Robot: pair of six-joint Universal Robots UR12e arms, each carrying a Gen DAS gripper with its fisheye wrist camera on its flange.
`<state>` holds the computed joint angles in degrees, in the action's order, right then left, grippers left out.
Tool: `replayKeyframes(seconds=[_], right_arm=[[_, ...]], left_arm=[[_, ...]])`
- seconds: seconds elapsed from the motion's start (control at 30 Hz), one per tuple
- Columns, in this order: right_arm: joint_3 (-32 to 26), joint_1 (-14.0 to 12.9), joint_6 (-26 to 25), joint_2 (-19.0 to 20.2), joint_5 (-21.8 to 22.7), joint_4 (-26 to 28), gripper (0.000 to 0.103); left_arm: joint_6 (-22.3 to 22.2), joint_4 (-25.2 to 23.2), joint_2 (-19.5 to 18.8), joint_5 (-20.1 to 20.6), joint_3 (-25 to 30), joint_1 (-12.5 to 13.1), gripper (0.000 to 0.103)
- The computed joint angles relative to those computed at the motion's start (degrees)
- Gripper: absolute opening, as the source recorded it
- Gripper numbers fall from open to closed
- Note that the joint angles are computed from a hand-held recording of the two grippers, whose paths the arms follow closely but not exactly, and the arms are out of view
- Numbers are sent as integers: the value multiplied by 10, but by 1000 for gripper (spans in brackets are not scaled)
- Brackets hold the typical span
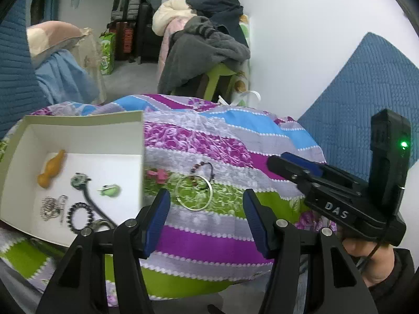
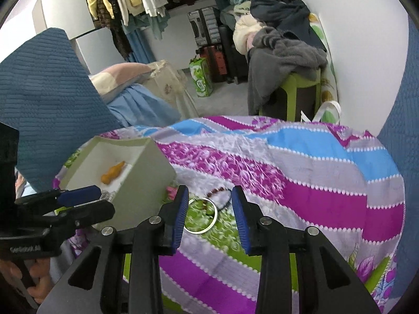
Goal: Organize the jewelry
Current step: 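Move both open tools back to the silver hoop and red bead bracelet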
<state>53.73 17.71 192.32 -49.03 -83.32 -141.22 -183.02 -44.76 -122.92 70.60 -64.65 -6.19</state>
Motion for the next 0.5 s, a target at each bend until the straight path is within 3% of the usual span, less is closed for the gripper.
replayKeyframes(seconds=[0.27,0.5], right_arm=[[0,-13,-20,13,38,4,23],[-24,-23,-50,39,71,29,21]], left_arm=[[6,-12,-21,13,5,-18,58],[10,-8,-49,58,18,-33,58]])
